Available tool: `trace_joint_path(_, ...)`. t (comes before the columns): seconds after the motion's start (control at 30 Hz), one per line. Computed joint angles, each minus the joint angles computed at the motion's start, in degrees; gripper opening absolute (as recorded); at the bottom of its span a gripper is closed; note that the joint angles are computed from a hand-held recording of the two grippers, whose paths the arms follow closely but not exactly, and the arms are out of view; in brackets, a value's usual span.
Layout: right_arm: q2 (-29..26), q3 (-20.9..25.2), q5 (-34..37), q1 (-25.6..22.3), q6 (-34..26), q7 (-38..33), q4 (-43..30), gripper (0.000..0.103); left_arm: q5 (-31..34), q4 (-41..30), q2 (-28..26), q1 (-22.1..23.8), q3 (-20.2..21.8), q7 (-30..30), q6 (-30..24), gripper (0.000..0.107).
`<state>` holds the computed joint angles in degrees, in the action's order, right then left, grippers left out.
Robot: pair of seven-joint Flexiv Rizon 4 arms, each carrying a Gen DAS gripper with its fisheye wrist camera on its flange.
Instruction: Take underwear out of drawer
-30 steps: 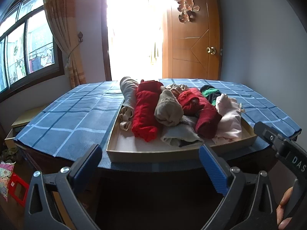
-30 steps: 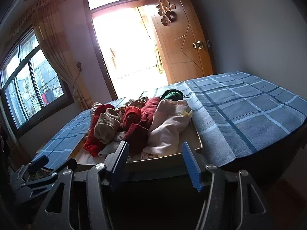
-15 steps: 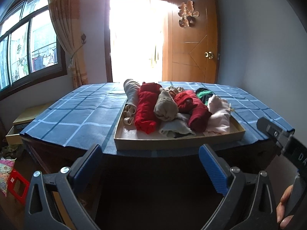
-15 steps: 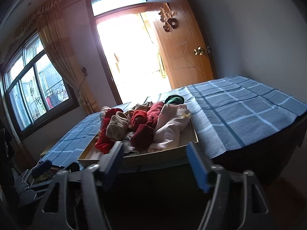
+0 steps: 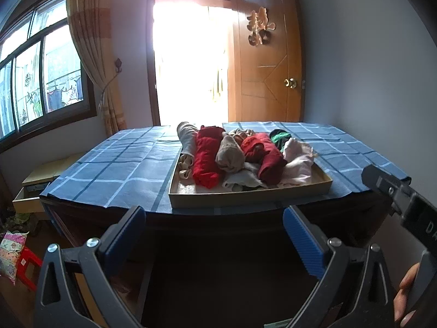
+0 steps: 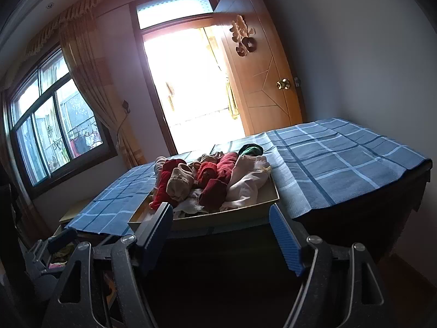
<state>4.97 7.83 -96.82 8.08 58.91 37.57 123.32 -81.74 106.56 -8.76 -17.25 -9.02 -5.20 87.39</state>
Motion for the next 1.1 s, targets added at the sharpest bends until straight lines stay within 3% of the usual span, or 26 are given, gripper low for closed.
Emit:
trace_joint_path(0.33, 3.35, 2.23, 1.05, 1.58, -4.14, -1.61, 1.83, 0.076, -3.84, 1.58, 2.74, -1.98, 1.13, 3.52, 1.29, 0.102)
trace_joint_path(0.5, 4.29, 2.50, 0.44, 1.97, -4.46, -1.27, 1.93, 0.076, -9.57, 0.81, 3.42, -3.89, 1.42, 8.95, 3.80, 0.102)
trace_joint_path(0.83, 4.50, 2.69, 0.46, 2.44, -4.83, -1.72, 1.76, 0.076, -9.20, 0.21, 2.95, -5.29, 2.29, 9.61, 6.44, 0.102)
trace_joint_path(1.1, 4.41, 2.61, 0.32, 2.44, -4.55, -1.52, 1.75, 0.076, -6.52, 1.11, 3.52, -4.06, 2.25, 6.44, 4.38, 0.102)
